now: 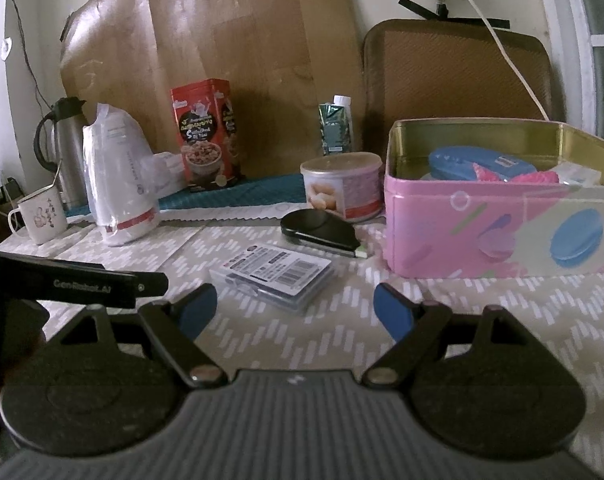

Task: Organize soft objects
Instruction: 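Move the right gripper toward the clear barcode packet on the table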

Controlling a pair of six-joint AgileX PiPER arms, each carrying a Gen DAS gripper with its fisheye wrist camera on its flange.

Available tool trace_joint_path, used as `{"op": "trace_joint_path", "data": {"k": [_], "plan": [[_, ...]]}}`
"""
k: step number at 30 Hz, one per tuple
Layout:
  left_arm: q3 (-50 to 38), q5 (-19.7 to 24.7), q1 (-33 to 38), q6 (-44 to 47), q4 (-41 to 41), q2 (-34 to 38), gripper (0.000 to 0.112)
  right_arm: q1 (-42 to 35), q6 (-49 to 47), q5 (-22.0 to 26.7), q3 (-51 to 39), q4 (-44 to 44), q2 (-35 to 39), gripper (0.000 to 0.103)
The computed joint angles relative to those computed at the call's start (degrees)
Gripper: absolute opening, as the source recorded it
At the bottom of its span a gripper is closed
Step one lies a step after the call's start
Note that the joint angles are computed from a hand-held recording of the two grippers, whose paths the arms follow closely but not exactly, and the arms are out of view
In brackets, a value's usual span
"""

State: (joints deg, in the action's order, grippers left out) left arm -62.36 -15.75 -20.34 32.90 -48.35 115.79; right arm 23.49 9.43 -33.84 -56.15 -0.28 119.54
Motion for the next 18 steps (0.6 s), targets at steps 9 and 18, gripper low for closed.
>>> {"op": "trace_joint_path", "data": {"k": [9,18], "plan": [[0.79,-0.14,0.36,-5.24,4.48,-0.45,0.102,-0.22,1.47,-0.99,0.4,-1.34,0.02,0.087],[1.22,-0.12,0.71,-9.45,8.27,-0.73,0.102,-0.05,1.19,-0.36,0.31,-1.01,-0.09,0.087]]}}
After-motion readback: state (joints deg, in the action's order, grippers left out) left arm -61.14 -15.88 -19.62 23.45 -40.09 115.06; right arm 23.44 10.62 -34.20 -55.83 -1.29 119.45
